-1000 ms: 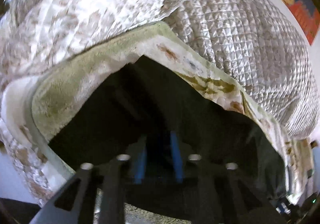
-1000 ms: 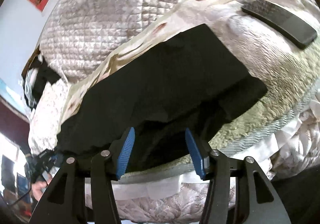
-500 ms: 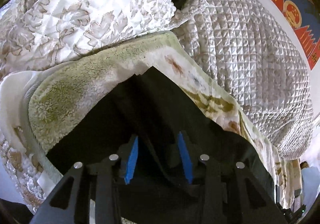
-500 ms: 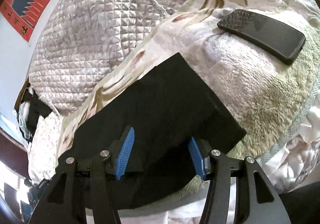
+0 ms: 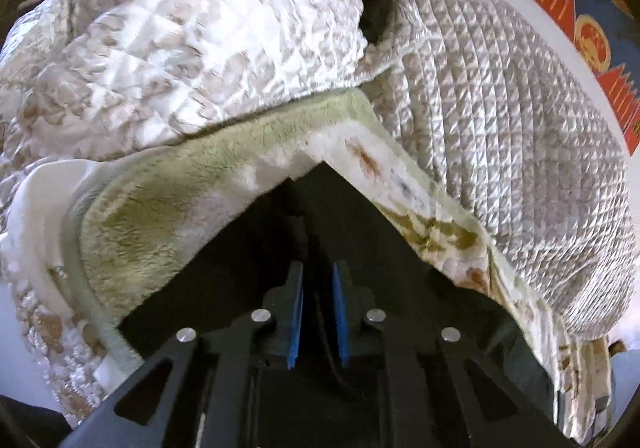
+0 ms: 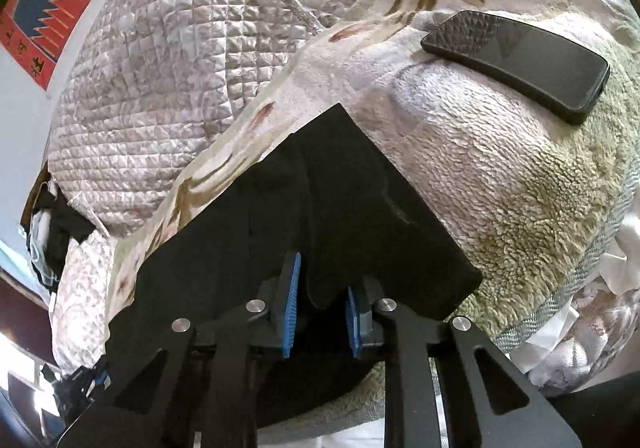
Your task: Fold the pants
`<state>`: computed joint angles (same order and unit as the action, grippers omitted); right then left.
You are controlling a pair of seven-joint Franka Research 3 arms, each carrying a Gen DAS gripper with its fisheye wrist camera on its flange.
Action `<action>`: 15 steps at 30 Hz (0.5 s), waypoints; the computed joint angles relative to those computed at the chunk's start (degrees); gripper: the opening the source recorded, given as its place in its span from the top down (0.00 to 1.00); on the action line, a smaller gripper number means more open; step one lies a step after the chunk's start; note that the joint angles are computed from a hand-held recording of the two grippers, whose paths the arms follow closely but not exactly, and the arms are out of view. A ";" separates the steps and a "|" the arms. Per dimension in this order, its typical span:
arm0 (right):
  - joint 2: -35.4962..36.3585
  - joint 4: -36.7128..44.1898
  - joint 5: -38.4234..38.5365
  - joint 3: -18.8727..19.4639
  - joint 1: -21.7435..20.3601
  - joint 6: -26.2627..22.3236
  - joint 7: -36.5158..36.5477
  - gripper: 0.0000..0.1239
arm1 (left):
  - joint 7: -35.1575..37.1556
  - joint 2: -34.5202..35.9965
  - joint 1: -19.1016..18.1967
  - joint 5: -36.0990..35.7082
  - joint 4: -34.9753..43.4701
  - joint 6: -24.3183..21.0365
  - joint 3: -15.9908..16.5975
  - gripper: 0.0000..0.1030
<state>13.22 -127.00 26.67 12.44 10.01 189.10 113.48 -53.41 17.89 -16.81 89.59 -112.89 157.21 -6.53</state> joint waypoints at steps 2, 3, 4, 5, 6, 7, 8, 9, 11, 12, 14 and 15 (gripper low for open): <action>0.06 -0.04 -0.10 0.67 -0.67 -0.03 -0.04 0.84 | -0.21 -0.17 0.09 -0.40 -0.53 -0.11 -0.05 0.84; -0.03 0.02 -0.12 -1.45 1.44 -0.25 0.01 0.84 | 1.40 0.25 0.37 -1.79 -0.27 0.34 -0.16 0.84; -0.09 0.07 -0.15 -3.21 3.14 -0.49 0.04 0.84 | 2.43 0.89 0.63 -2.62 0.22 1.25 -0.09 0.84; -0.12 0.22 -0.20 -6.13 6.01 -0.86 0.22 0.84 | 3.17 1.50 0.70 -3.19 0.75 1.97 0.07 0.84; -0.13 0.26 -0.23 -7.20 7.07 -0.96 0.26 0.84 | 4.86 2.24 0.80 -4.50 1.39 2.52 0.18 0.84; -0.08 0.27 -0.25 -7.23 7.04 -0.96 0.14 0.84 | 5.88 2.59 0.58 -5.11 1.80 2.58 0.47 0.84; -0.06 0.31 -0.26 -8.01 7.80 -1.04 0.19 0.84 | 7.39 2.83 0.26 -5.97 2.21 2.19 0.67 0.85; -0.01 0.43 -0.34 -9.22 8.97 -1.20 0.27 0.84 | 9.70 3.04 -0.11 -7.09 2.69 1.52 0.76 0.90; 0.02 0.51 -0.65 -11.49 11.12 -1.39 0.30 0.84 | 13.18 3.14 -0.91 -8.89 3.22 0.26 1.02 0.95; 0.00 0.56 -0.85 -12.92 12.46 -1.69 0.45 0.88 | 14.33 2.85 -1.43 -9.53 3.18 -0.66 1.13 0.96; -0.25 0.66 -0.76 -9.78 9.43 -1.81 -0.39 0.91 | 14.68 1.12 -2.41 -9.54 2.15 -2.49 1.35 0.96; -0.80 0.32 -0.56 -5.41 5.35 -1.18 -1.42 0.91 | 13.95 -0.47 -2.98 -8.69 1.10 -3.89 1.37 0.96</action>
<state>12.41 -126.68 26.11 7.03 15.36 187.92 112.06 -39.46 17.42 -19.78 80.90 -111.80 153.32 -5.15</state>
